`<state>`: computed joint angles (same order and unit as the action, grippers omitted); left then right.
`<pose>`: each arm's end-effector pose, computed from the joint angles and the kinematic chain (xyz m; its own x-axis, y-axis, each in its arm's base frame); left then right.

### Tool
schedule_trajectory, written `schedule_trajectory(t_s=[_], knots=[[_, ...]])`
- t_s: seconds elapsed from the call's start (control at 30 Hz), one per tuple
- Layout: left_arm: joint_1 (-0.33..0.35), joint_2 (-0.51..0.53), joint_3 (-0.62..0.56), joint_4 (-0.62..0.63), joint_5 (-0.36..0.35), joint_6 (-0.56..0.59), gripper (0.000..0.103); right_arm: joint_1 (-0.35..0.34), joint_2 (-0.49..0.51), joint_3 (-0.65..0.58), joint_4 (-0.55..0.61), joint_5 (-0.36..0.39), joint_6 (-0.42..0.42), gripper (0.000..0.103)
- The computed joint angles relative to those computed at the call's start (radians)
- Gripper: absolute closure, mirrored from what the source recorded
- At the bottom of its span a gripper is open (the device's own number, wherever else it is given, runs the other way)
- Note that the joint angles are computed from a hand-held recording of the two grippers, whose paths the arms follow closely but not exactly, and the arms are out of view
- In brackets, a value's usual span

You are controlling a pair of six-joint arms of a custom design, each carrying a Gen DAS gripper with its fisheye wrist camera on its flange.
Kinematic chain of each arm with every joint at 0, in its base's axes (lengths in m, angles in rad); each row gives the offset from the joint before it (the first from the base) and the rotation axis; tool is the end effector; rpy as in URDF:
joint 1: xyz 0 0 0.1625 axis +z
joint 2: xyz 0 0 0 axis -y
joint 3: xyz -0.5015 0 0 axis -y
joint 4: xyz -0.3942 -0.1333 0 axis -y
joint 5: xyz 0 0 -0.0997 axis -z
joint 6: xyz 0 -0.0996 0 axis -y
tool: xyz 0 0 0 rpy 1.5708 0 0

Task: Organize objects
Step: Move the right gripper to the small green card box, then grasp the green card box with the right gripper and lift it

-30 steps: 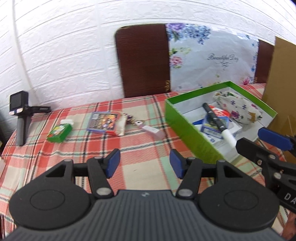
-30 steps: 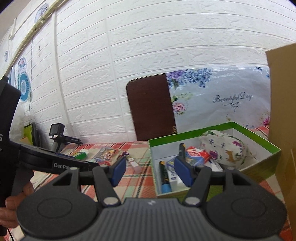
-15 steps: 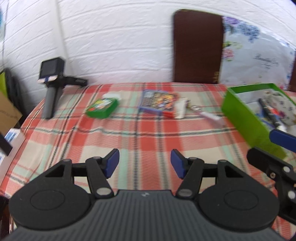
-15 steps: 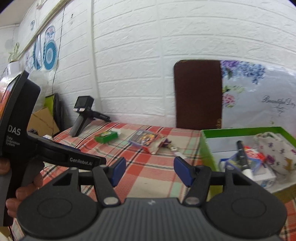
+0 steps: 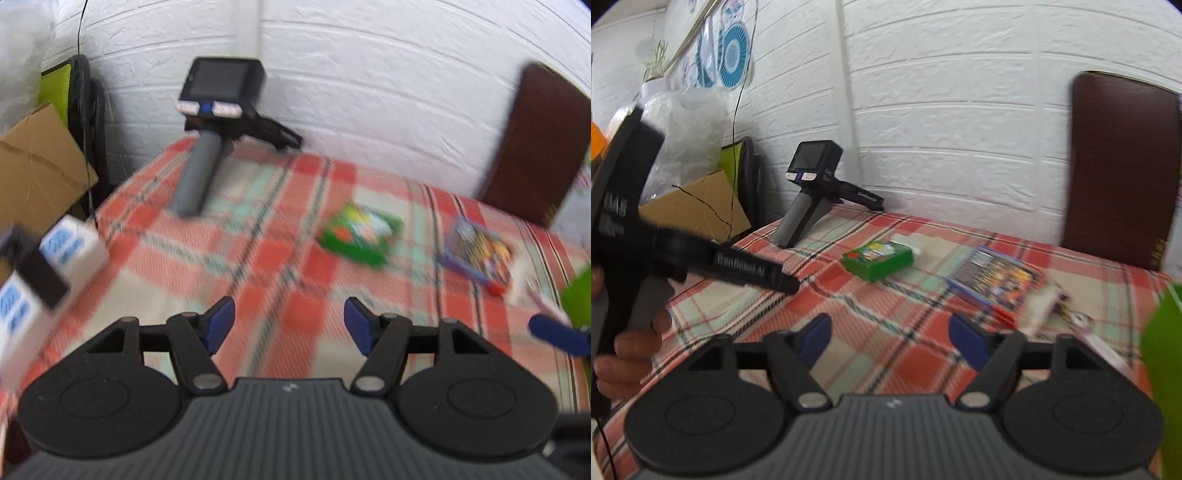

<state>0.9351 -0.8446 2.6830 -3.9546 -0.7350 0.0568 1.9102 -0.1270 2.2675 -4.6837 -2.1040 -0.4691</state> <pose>-0.0403 -0.4036 0.1519 -0.7380 0.1274 -0.6626 0.5504 0.6818 -0.4819 0.2151 -0.3608 -0.0719 -0.7643 -0.1426 0.6289 -0.5976 0.5232 -0.6075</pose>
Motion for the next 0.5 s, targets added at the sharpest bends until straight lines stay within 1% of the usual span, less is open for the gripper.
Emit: schedule_trajectory(t_s=[0.07, 0.13, 0.2, 0.3, 0.33, 0.4, 0.43, 0.47, 0.5], knots=[[0.047, -0.026, -0.073, 0.055, -0.056, 0.081, 0.033, -0.023, -0.01, -0.057, 0.07, 0.023, -0.036, 0.025], [0.092, -0.03, -0.142, 0.105, -0.131, 0.16, 0.025, -0.047, -0.018, -0.102, 0.129, 0.047, -0.045, 0.025], [0.136, -0.029, -0.208, 0.173, -0.199, 0.207, 0.023, -0.074, -0.024, -0.145, 0.18, 0.065, -0.048, 0.024], [0.204, -0.038, -0.296, 0.316, -0.325, 0.208, 0.023, -0.116, -0.041, -0.191, 0.26, 0.1, -0.028, 0.022], [0.219, -0.035, -0.317, 0.351, -0.355, 0.197, 0.023, -0.129, -0.047, -0.203, 0.287, 0.116, -0.022, 0.021], [0.242, -0.025, -0.349, 0.402, -0.412, 0.189, 0.025, -0.152, -0.054, -0.232, 0.341, 0.139, -0.016, 0.019], [0.248, -0.019, -0.355, 0.407, -0.429, 0.189, 0.027, -0.16, -0.058, -0.242, 0.368, 0.15, -0.01, 0.02], [0.246, -0.008, -0.351, 0.381, -0.431, 0.199, 0.03, -0.167, -0.064, -0.247, 0.394, 0.166, -0.002, 0.022], [0.245, -0.002, -0.347, 0.366, -0.44, 0.212, 0.045, -0.169, -0.067, -0.254, 0.415, 0.177, -0.003, 0.025]])
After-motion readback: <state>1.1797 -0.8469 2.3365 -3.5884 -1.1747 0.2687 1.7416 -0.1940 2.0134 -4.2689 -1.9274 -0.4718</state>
